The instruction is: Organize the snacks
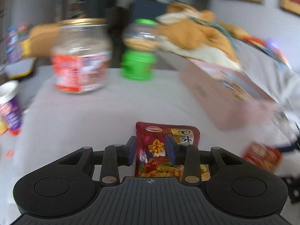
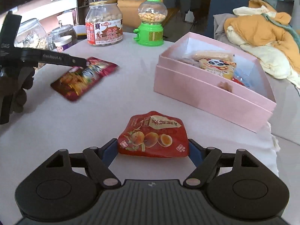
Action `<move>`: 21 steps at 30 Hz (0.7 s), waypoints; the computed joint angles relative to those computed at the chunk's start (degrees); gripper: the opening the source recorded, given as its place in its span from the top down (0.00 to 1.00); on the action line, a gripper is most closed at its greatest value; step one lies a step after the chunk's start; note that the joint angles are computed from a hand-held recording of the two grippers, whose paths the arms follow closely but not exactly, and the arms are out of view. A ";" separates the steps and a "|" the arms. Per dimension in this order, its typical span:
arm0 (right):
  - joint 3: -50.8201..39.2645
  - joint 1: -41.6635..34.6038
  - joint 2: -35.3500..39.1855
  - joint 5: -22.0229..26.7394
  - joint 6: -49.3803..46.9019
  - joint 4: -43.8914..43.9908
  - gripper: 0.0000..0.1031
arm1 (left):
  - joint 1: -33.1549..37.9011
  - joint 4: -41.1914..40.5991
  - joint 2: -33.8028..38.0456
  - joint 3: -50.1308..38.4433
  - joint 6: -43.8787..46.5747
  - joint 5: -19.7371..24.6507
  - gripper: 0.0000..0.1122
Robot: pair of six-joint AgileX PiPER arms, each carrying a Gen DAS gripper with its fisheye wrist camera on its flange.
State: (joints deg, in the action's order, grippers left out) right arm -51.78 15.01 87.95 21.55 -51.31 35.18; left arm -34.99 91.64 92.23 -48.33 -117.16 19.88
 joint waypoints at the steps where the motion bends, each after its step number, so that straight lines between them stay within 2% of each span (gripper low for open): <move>1: 0.60 -0.73 -0.63 0.50 -2.30 2.04 0.23 | -0.97 -1.46 0.13 -0.55 2.03 -1.00 0.66; 4: 1.16 -2.93 -1.71 2.59 -8.17 8.48 0.21 | -2.74 -6.97 0.59 -2.03 7.64 -7.88 0.65; 7: 1.04 -5.47 -1.25 4.45 -13.15 15.96 0.18 | -4.70 -8.44 0.76 -2.17 6.20 -10.04 0.65; 9: 0.58 -6.16 -0.25 4.99 -12.29 16.64 0.17 | -6.69 -13.03 0.61 -2.44 9.11 -7.59 0.64; 11: 2.21 -4.94 -0.50 0.46 -12.21 16.80 0.16 | -8.25 -17.63 0.17 -2.72 12.76 -5.23 0.64; 13: 3.49 -3.19 -0.18 -4.26 -8.23 12.12 0.15 | -9.98 -22.07 -0.37 -3.36 16.22 -2.31 0.64; 14: 3.91 -3.47 0.00 -4.59 -8.47 12.32 0.14 | -11.27 -24.39 -0.83 -3.73 17.95 -0.17 0.64; 16: 4.62 -5.83 0.28 -2.38 -14.40 18.85 0.13 | -13.21 -26.90 -2.32 -4.28 20.47 3.12 0.64; 19: 7.26 -7.46 -0.95 -2.91 -22.99 27.29 0.13 | -17.31 -27.17 -2.56 -6.30 20.43 7.92 0.64; 21: 8.25 -8.34 -1.65 -2.93 -25.32 30.00 0.13 | -18.38 -28.03 -1.21 -8.67 21.13 8.17 0.64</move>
